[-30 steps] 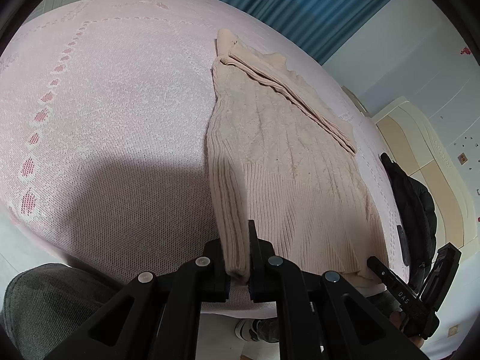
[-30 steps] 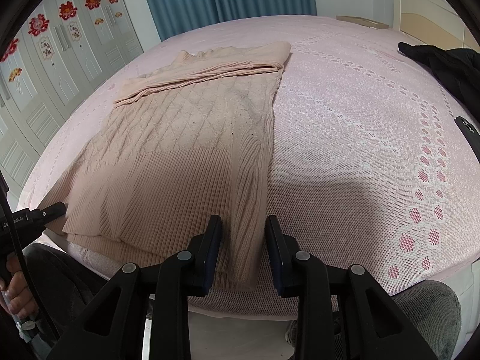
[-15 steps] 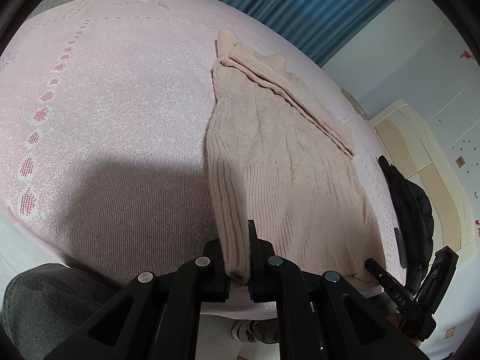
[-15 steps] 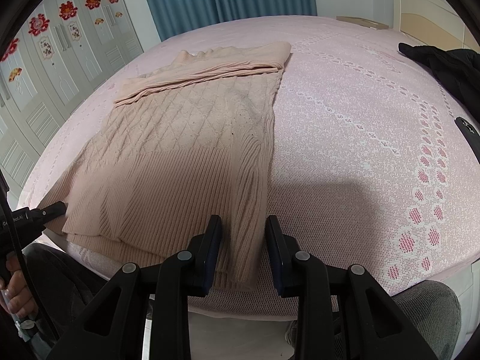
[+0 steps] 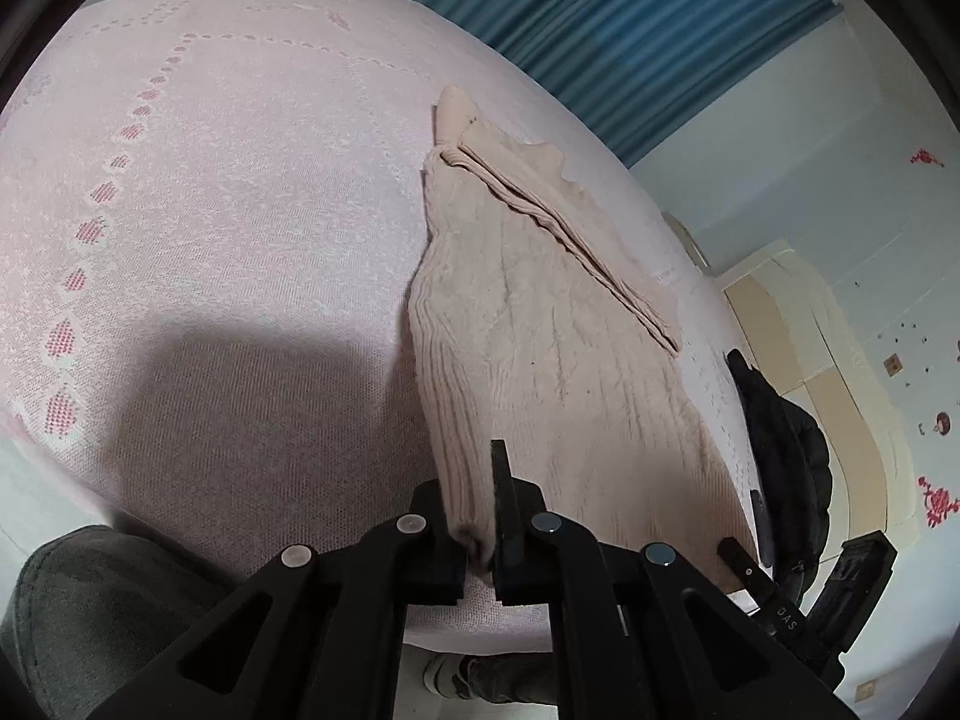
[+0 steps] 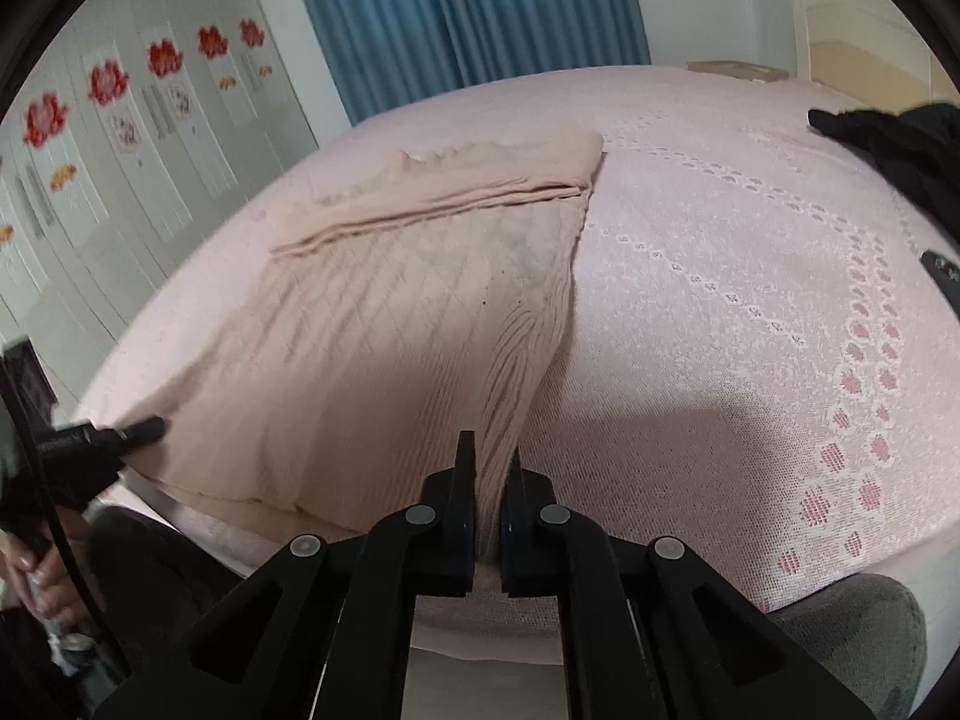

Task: Fold small clothes
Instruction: 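Lift the held hem with both tools and fold it toward the collar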

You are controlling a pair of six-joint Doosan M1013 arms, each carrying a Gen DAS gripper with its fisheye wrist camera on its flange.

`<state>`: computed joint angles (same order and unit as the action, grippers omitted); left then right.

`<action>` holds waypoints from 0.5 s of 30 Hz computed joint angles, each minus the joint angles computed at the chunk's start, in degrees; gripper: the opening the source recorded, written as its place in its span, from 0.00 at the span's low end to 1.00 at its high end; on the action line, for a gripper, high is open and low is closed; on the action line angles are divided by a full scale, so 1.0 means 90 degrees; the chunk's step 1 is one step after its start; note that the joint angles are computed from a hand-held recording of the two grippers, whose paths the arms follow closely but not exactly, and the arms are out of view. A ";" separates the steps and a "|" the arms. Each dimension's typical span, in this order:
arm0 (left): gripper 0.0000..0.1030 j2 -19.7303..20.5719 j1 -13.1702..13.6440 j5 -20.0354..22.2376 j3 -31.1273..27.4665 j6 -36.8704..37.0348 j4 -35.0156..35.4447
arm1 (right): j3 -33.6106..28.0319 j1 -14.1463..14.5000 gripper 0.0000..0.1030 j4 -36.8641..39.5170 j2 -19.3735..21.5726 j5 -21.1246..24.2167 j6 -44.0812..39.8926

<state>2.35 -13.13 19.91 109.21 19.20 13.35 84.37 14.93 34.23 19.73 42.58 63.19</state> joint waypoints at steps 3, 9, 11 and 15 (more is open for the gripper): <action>0.06 -0.0035 0.0023 -0.0072 0.0028 -0.0100 0.0020 | 0.0003 -0.0014 0.05 0.0013 -0.0011 -0.0042 0.0130; 0.06 0.0005 0.0096 0.0076 -0.0157 0.0362 -0.0463 | -0.0212 -0.0067 0.05 0.0168 0.0077 0.0235 0.0364; 0.06 0.0016 0.0191 0.0038 -0.0216 0.0775 -0.0983 | -0.0288 -0.0107 0.05 0.0385 0.0099 0.0324 0.0427; 0.06 0.0032 0.0292 0.0069 -0.0409 0.0936 -0.1091 | -0.0583 -0.0128 0.05 0.0694 0.0193 0.0408 0.0483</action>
<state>2.64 -10.50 20.53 105.53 27.62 3.53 79.12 13.78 40.47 21.47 46.26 67.54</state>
